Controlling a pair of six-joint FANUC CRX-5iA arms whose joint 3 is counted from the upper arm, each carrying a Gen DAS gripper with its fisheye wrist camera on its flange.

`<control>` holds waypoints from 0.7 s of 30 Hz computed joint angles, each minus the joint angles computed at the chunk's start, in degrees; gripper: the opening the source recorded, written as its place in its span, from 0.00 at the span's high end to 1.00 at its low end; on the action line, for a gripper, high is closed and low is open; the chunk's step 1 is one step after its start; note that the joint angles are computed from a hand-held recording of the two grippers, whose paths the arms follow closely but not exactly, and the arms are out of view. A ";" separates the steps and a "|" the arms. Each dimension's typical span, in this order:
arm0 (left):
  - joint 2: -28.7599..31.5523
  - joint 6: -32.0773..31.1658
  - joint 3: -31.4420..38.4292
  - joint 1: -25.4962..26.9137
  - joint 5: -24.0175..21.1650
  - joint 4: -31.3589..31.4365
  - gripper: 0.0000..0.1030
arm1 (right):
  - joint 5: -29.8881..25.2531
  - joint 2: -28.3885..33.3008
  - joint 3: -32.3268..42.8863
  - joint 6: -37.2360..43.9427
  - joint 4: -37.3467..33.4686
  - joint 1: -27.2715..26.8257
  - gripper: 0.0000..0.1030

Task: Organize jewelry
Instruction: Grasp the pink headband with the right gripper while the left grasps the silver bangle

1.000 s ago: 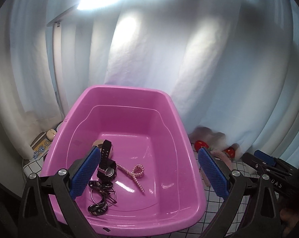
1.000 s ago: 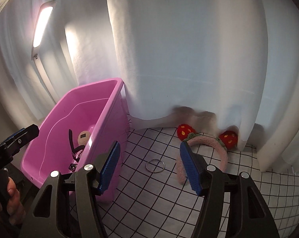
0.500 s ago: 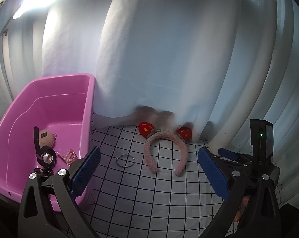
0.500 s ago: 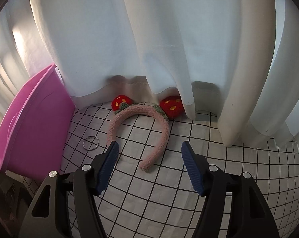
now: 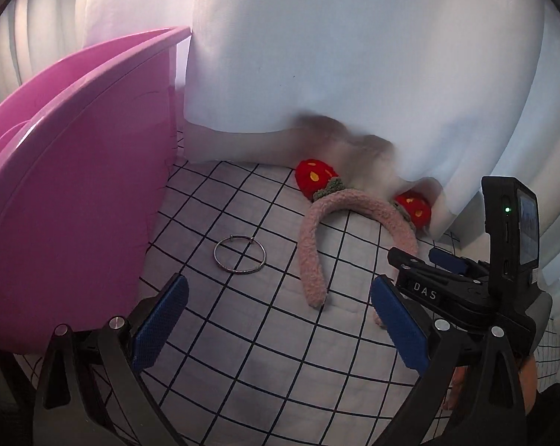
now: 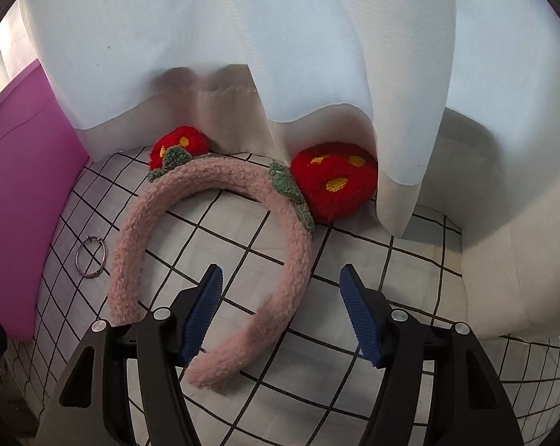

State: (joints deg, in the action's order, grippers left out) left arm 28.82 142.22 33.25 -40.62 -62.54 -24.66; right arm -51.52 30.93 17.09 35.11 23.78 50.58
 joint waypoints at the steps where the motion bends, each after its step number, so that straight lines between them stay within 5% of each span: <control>1: 0.95 0.91 0.67 0.36 -1.00 0.04 0.06 | -0.42 0.76 0.57 0.49 0.39 0.01 0.39; 21: 11.38 5.16 10.53 3.30 -10.71 -2.06 0.06 | 1.22 -1.85 -7.46 -3.28 5.91 -2.51 0.39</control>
State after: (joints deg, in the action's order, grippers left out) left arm 40.20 147.38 43.78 -37.33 -73.26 -26.73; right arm -50.30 29.08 9.63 31.83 29.69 48.07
